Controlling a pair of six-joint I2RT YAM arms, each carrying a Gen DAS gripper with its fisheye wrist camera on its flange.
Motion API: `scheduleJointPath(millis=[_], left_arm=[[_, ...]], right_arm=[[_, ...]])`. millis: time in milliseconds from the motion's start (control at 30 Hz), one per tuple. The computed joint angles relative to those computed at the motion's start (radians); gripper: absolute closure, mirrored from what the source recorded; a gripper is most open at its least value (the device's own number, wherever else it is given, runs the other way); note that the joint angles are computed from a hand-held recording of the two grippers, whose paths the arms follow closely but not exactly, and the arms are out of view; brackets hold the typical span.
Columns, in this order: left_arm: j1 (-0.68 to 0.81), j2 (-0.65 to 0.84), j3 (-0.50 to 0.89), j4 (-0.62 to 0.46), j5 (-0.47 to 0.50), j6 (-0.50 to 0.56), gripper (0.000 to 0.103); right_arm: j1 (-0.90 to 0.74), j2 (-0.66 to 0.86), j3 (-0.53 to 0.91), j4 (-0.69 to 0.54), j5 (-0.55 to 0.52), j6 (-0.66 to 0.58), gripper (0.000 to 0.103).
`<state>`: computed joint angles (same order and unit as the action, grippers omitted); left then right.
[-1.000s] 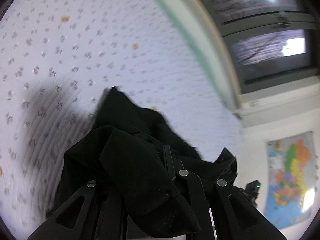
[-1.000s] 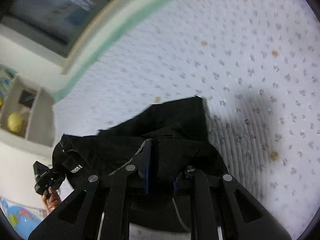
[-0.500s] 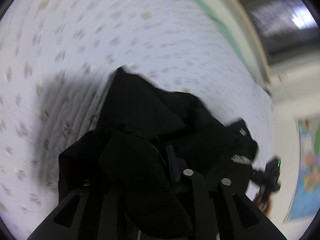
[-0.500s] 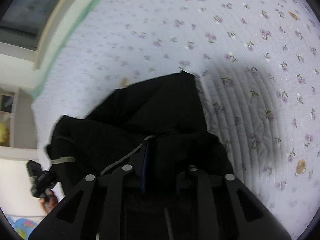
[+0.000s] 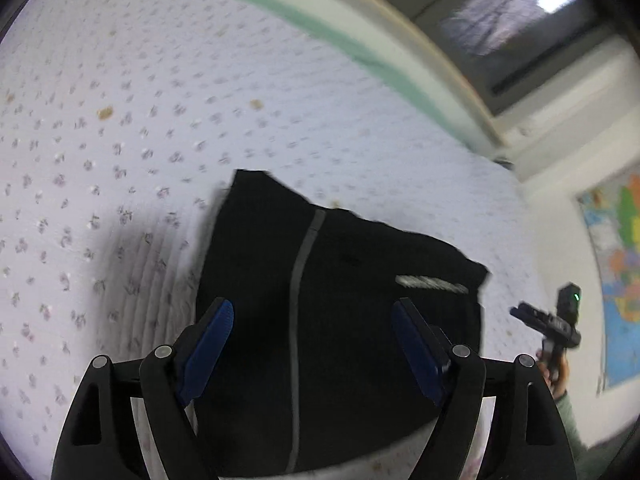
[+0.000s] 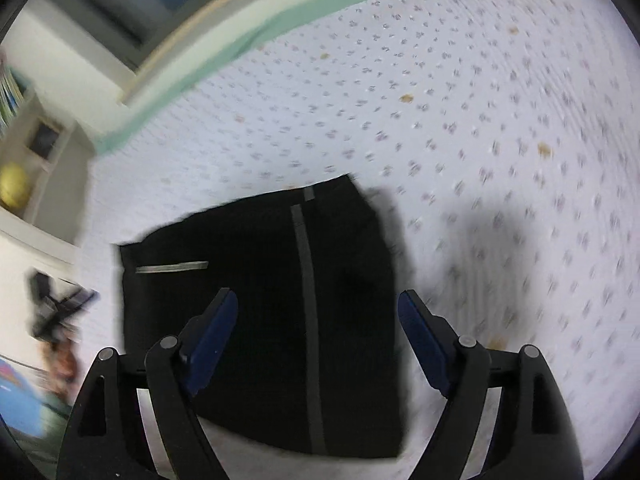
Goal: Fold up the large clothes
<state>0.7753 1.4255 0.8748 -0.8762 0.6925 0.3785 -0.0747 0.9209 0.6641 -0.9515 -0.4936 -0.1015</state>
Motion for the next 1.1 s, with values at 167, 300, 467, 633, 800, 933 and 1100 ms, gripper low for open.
scheduleJointPath(millis=[167, 300, 467, 633, 800, 933, 1100], left_arm=[[-0.073, 0.226, 0.079, 0.190, -0.045, -0.134, 0.020], [-0.107, 0.362, 0.170, 0.184, -0.069, -0.110, 0.020], [-0.128, 0.468, 0.219, 0.183, 0.002, -0.106, 0.042], [-0.135, 0.286, 0.102, 0.238, -0.051, -0.120, 0.093], [-0.122, 0.160, 0.155, 0.188, 0.026, -0.166, 0.093], [-0.203, 0.208, 0.248, 0.302, -0.035, -0.303, 0.093], [-0.294, 0.472, 0.333, 0.388, -0.214, -0.384, 0.093]], right_arm=[[0.169, 0.215, -0.024, 0.287, 0.167, 0.005, 0.018], [0.159, 0.359, 0.008, 0.374, 0.141, -0.054, 0.018], [0.176, 0.532, 0.051, 0.449, 0.096, -0.061, 0.031], [0.232, 0.338, -0.019, 0.459, 0.184, -0.039, 0.076], [0.223, 0.148, 0.071, 0.334, 0.242, -0.001, 0.077], [0.284, 0.250, 0.175, 0.406, 0.354, 0.053, 0.077], [0.322, 0.548, 0.199, 0.550, 0.430, 0.113, 0.077]])
